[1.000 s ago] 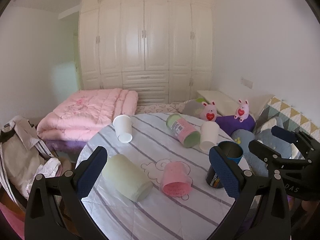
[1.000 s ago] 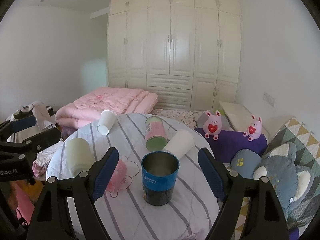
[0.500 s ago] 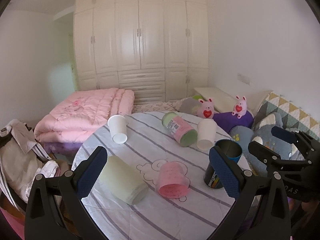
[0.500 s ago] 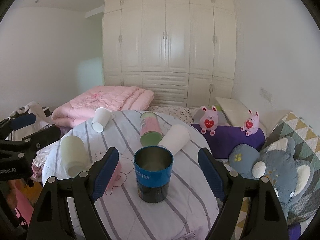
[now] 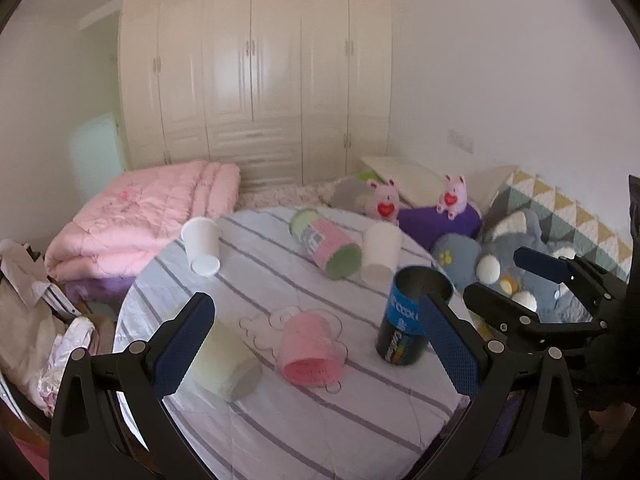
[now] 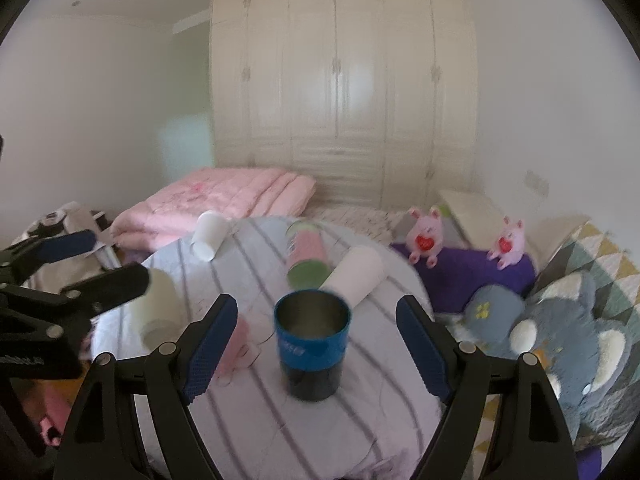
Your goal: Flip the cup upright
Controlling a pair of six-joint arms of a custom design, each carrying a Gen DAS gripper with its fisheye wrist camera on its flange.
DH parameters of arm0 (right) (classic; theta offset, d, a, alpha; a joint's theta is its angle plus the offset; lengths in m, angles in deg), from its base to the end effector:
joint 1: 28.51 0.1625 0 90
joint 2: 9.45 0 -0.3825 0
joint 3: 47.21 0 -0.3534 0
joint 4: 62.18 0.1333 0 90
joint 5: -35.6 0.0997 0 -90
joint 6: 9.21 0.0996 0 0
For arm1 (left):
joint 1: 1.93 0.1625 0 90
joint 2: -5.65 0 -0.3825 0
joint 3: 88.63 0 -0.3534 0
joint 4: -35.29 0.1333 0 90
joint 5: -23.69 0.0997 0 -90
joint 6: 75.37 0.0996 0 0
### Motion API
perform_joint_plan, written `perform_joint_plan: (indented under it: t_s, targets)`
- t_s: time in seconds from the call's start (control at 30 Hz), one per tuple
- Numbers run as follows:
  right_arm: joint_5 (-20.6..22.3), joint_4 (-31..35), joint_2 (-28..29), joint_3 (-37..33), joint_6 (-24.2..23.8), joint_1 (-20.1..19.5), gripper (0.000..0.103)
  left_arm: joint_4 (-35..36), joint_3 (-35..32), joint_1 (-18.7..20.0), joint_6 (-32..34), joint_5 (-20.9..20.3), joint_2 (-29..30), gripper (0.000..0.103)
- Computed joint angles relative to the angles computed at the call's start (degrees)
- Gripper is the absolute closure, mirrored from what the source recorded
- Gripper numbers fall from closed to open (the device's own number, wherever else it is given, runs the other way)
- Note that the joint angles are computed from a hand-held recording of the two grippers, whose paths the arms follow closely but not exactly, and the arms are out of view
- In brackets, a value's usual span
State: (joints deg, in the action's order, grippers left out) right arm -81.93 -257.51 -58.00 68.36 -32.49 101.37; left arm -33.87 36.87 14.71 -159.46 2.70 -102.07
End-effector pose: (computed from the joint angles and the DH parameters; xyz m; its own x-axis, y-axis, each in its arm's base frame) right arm 0.4030 -0.3463 0.1163 -0.5950 -0.5583 0.5782 -0.8037 0.4153 -0.4261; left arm -0.1994 -0.2958 0.3288 -0.6977 -0.1700 -0.6959 0.5304 0.5304 -0.6613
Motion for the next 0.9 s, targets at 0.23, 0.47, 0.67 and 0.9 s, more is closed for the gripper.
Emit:
perform_joint_plan:
  t_s: [0.23, 0.47, 0.67, 0.9]
  targets:
    - [-0.92, 3.85, -1.70, 0.66, 1.67, -0.41, 0.020, -4.53, 0.99, 0.23, 3.56, -1.60, 0.81, 0.000]
    - [-1.05, 4.09, -2.13, 0.88, 2.10, -0.77, 0.020, -6.99, 1.20, 0.71, 5.40, -1.62, 1.43, 0.000]
    - [-0.58, 1.33, -1.98, 1.10, 1.18, -0.62, 0.020, -8.57, 2.14, -0.13, 7.08, 0.54, 0.17, 0.000]
    - [-0.97, -1.47, -0.80, 0.64, 0.43, 0.21, 0.020, -0.96, 1.35, -1.54, 1.80, 4.99, -0.82, 0.000]
